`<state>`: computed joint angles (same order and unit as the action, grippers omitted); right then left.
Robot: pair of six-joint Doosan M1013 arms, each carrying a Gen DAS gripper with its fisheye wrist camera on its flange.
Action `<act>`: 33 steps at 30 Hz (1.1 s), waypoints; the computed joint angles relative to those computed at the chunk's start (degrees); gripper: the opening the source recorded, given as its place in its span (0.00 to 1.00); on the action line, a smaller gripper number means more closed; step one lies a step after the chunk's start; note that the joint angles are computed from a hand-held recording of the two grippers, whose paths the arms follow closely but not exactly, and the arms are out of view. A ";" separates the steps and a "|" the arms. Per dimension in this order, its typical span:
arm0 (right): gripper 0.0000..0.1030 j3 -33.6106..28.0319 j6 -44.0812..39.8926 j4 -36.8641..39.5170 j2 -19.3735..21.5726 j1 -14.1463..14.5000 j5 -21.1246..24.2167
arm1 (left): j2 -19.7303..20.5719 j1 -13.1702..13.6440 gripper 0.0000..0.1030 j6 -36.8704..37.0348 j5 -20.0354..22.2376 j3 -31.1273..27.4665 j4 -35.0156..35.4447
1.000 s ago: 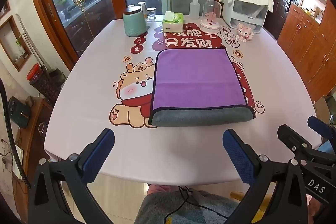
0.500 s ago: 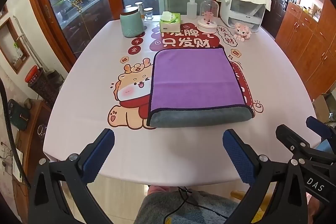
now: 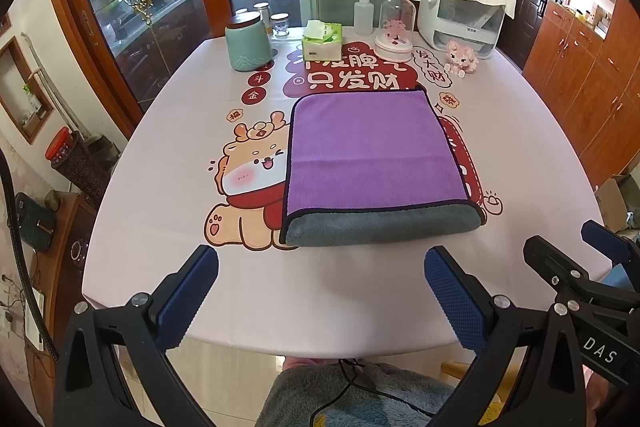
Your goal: Fold towel
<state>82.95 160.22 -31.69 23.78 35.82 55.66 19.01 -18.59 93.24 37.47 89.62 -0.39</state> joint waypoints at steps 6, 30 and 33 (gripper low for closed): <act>0.85 0.06 -0.02 0.12 -0.08 0.00 0.06 | 0.24 0.16 0.99 0.72 -0.12 -0.30 -0.76; 0.85 -0.56 -0.66 1.65 0.50 -0.93 0.21 | 0.78 -0.47 0.99 0.67 0.73 -1.20 -1.04; 0.85 -0.58 -0.58 1.82 0.52 -1.01 0.27 | 0.78 -0.50 0.99 0.61 0.79 -1.20 -1.04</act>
